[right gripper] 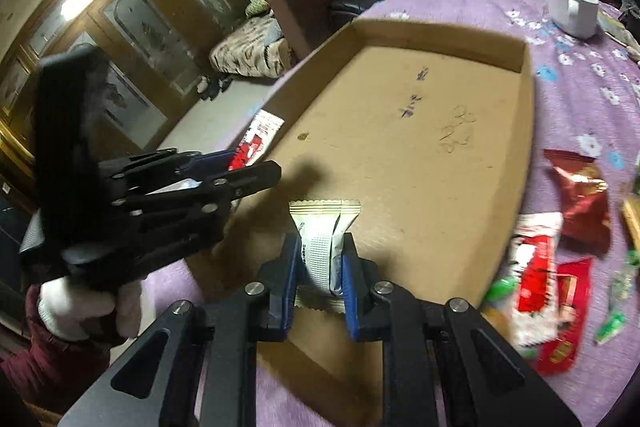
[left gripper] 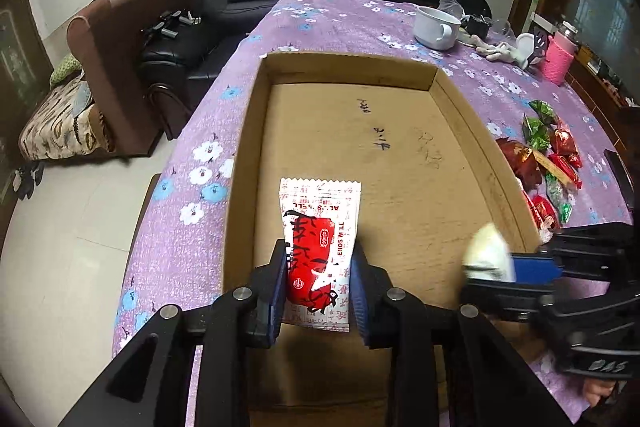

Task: Organize snacks
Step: 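Open both tools to drop their packets into the cardboard box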

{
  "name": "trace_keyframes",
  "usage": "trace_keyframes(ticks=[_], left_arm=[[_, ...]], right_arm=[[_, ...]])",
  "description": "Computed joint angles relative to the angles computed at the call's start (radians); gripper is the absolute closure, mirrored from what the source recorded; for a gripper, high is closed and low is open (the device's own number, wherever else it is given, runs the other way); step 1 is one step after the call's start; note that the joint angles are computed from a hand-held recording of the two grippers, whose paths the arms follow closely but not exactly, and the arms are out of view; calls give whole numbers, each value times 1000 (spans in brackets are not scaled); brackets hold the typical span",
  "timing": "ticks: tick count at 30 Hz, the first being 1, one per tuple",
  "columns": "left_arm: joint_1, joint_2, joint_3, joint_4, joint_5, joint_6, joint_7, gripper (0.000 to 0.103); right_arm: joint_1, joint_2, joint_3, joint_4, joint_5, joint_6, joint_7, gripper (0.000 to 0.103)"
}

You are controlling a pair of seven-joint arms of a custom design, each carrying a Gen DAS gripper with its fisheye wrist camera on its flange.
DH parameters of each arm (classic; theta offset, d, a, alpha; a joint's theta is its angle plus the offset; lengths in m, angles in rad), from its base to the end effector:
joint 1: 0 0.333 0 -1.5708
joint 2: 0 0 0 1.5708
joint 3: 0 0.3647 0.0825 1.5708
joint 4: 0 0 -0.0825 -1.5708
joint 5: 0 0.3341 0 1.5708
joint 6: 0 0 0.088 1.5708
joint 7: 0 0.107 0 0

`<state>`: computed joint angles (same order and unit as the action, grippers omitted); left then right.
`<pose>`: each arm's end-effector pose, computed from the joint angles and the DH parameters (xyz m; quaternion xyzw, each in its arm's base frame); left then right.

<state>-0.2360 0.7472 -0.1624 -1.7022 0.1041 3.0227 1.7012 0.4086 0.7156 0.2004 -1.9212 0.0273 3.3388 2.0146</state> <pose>0.6683 -0.2600 0.3033 -0.4664 0.8358 -0.2450 0.1543 0.5673 0.3604 0.2834 -0.6746 0.6485 -0.0359 0.3508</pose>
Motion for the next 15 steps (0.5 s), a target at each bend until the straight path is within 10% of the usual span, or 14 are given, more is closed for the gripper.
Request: trace_keyframes(ticks=[4,10,15], left_arm=[[2,-13,6,-25,8,27,2,59],[-14,-73,26,-115,7,125,-29,46],[36,-157,-36,-250,-6,255,-38,39]], right_arm=[[119,-4,-123,28,26,-25,-2,68],[155,-133,-179,-193,87,195,-11,61],[366,-258,-429,-402,457,241,-159,54]])
